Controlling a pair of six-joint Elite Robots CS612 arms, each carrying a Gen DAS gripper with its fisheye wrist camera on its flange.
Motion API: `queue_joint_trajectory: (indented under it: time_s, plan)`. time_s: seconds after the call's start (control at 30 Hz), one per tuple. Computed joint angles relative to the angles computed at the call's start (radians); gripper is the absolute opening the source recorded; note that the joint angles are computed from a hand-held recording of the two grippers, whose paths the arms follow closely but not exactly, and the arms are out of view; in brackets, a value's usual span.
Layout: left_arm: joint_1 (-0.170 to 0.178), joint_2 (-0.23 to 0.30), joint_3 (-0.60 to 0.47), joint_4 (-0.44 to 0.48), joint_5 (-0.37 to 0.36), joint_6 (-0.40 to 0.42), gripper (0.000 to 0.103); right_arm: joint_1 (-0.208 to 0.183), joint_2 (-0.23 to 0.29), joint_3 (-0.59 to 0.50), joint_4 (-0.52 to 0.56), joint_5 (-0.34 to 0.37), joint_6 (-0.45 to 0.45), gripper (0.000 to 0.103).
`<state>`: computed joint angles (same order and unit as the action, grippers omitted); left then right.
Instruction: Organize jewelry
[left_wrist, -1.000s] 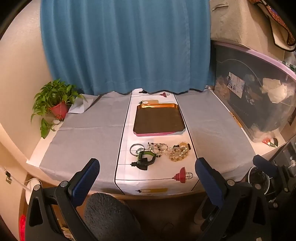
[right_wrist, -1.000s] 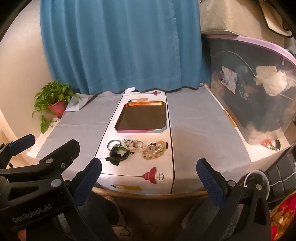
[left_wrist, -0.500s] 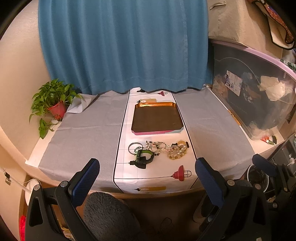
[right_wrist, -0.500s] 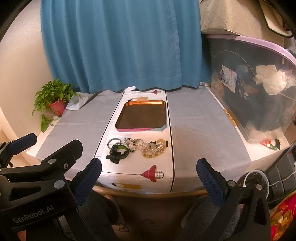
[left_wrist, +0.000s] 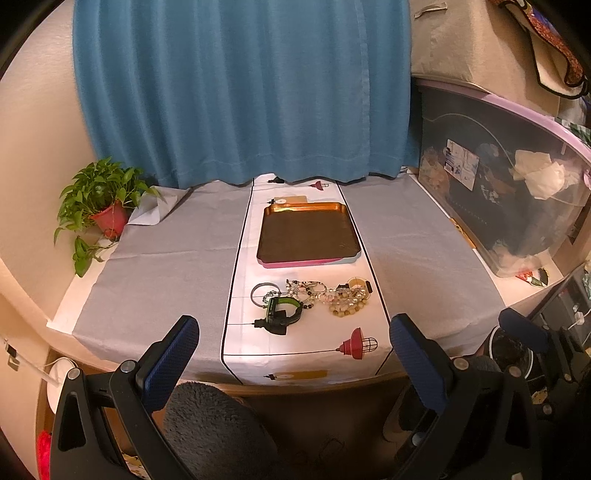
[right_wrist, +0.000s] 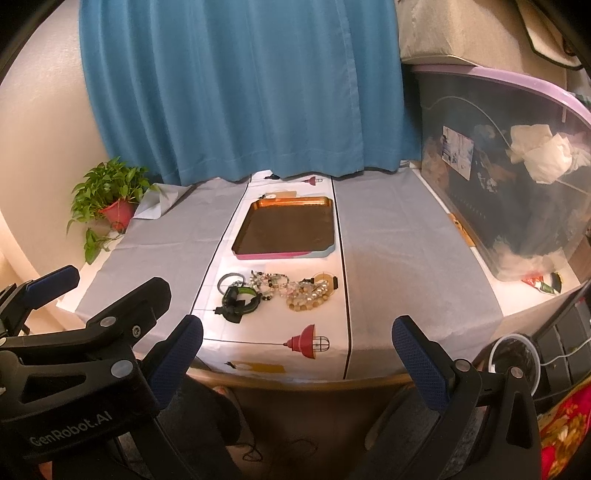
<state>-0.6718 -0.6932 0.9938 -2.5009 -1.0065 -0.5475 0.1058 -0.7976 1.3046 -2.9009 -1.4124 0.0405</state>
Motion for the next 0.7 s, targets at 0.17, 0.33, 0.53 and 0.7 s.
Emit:
queue_joint_trajectory:
  time_s: [0.17,0.33,0.53,0.7]
  plan:
    - [0.001,-0.001,0.004,-0.002,0.0,-0.002,0.103,0.001,-0.002,0.003,0.0,-0.002,-0.005,0.102]
    - [0.003,-0.003,0.006,0.001,-0.003,-0.004,0.103,0.002,-0.002,0.004,0.002,0.002,-0.006,0.102]
    - [0.003,-0.005,0.009,-0.004,0.005,0.001,0.103,0.002,0.002,-0.007,0.004,-0.002,-0.003,0.102]
    - [0.004,-0.006,0.008,-0.002,0.008,-0.002,0.103,0.002,0.001,-0.006,0.006,0.006,-0.002,0.102]
